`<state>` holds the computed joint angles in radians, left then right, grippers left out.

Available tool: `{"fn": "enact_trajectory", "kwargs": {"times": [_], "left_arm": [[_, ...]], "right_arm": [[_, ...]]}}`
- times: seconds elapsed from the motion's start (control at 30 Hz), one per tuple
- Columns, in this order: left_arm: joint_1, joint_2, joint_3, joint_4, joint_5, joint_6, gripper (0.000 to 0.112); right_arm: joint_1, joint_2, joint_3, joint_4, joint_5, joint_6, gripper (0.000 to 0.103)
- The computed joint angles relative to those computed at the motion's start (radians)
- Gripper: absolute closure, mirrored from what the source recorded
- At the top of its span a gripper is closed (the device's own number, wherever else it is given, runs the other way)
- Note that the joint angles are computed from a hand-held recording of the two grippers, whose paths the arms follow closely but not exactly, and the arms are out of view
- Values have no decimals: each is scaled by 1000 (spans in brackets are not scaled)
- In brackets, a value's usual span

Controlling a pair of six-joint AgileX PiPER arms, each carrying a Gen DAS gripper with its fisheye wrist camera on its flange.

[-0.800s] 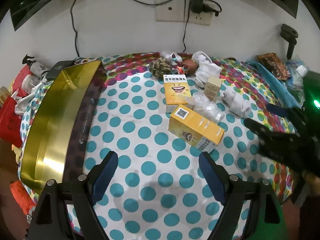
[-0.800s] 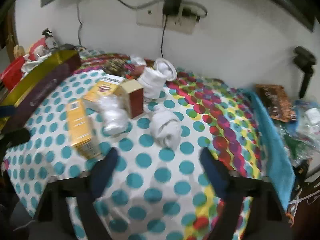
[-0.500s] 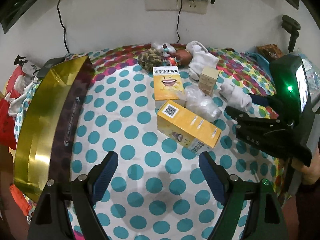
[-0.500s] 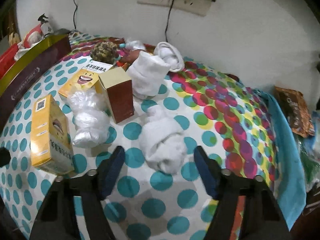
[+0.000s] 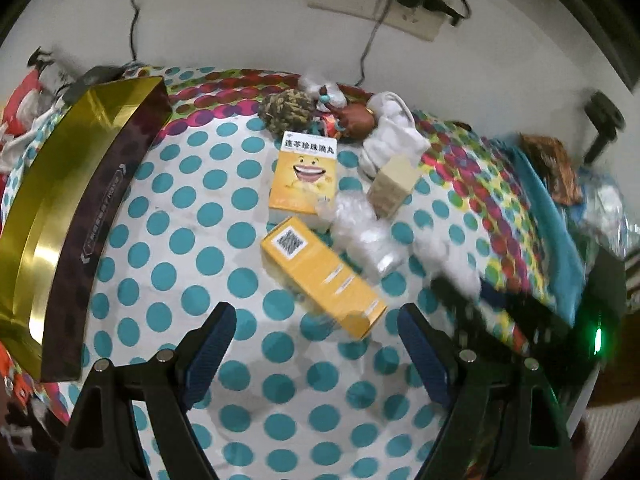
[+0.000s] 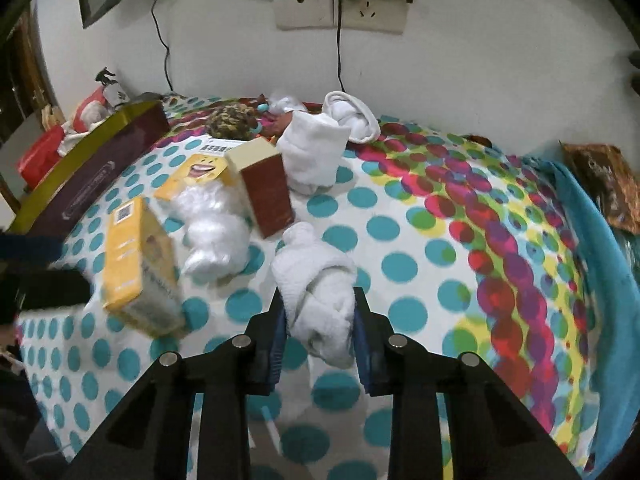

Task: Organize objects
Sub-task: 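Grasp the rolled white sock with the right tool while the left tool grasps the yellow QR-code box, then carry the yellow box into the gold tin tray and release it with the left tool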

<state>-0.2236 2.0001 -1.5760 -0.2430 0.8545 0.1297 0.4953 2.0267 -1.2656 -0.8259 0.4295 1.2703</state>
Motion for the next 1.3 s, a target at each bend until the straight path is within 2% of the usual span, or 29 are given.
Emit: {"fn": "enact_trajectory", "kwargs": {"times": [0.2, 0.47, 0.5, 0.57, 0.6, 0.63, 0.93, 1.13, 1.3], "left_arm": [[-27, 133, -189, 91, 138, -191, 27], [-47, 183, -232, 183, 159, -322, 27], [-56, 180, -223, 205, 153, -326, 28], [-62, 169, -195, 205, 132, -304, 54], [-56, 170, -187, 171, 132, -266, 79], [-57, 174, -187, 170, 136, -262, 81], [-90, 85, -25, 257, -26, -228, 83], [-86, 52, 24, 283, -88, -211, 83], [-85, 26, 67, 288, -130, -189, 83]], "right_arm": [[24, -88, 140, -185, -62, 253, 76], [39, -176, 271, -415, -137, 567, 75], [40, -181, 283, -449, -146, 611, 75], [42, -188, 297, -493, -158, 669, 75], [43, -192, 306, -520, -162, 703, 75], [43, -194, 312, -548, -169, 739, 75], [66, -204, 321, -586, -155, 808, 75], [71, -209, 321, -580, -154, 807, 75], [100, -196, 282, -437, -110, 675, 75]]}}
